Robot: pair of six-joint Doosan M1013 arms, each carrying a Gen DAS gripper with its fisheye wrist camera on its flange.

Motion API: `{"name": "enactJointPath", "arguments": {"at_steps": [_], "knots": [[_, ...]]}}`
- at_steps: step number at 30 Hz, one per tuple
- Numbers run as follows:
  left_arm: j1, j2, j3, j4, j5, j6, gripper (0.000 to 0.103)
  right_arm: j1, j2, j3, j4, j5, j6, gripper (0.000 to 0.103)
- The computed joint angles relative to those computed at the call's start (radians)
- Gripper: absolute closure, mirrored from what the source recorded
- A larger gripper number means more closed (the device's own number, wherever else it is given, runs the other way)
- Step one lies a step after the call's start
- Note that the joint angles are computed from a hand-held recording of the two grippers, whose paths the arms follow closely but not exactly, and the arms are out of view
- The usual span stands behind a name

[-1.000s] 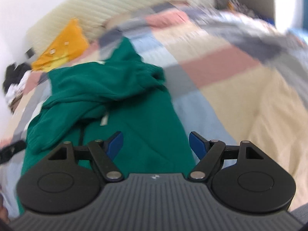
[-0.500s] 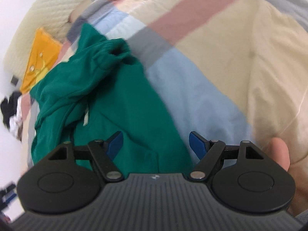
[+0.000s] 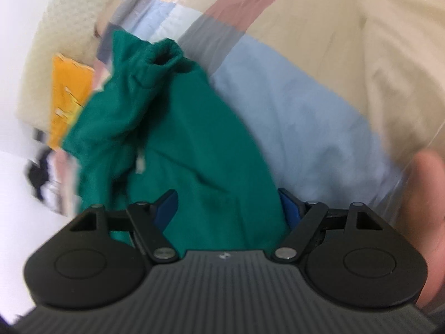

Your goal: Fold large clothes

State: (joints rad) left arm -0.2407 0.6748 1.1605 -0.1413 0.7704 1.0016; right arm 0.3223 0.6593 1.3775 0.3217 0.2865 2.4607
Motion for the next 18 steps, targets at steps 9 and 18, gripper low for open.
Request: {"name": "enactJointPath", "arguments": {"at_steps": [9, 18], "knots": [[0.011, 0.025, -0.024, -0.098, 0.034, 0.057, 0.012, 0.001, -0.014, 0.026, 0.399, -0.073, -0.441, 0.023], [0.005, 0.055, -0.079, -0.115, 0.114, 0.117, 0.013, 0.006, -0.001, 0.003, 0.018, -0.015, -0.006, 0.024]]}}
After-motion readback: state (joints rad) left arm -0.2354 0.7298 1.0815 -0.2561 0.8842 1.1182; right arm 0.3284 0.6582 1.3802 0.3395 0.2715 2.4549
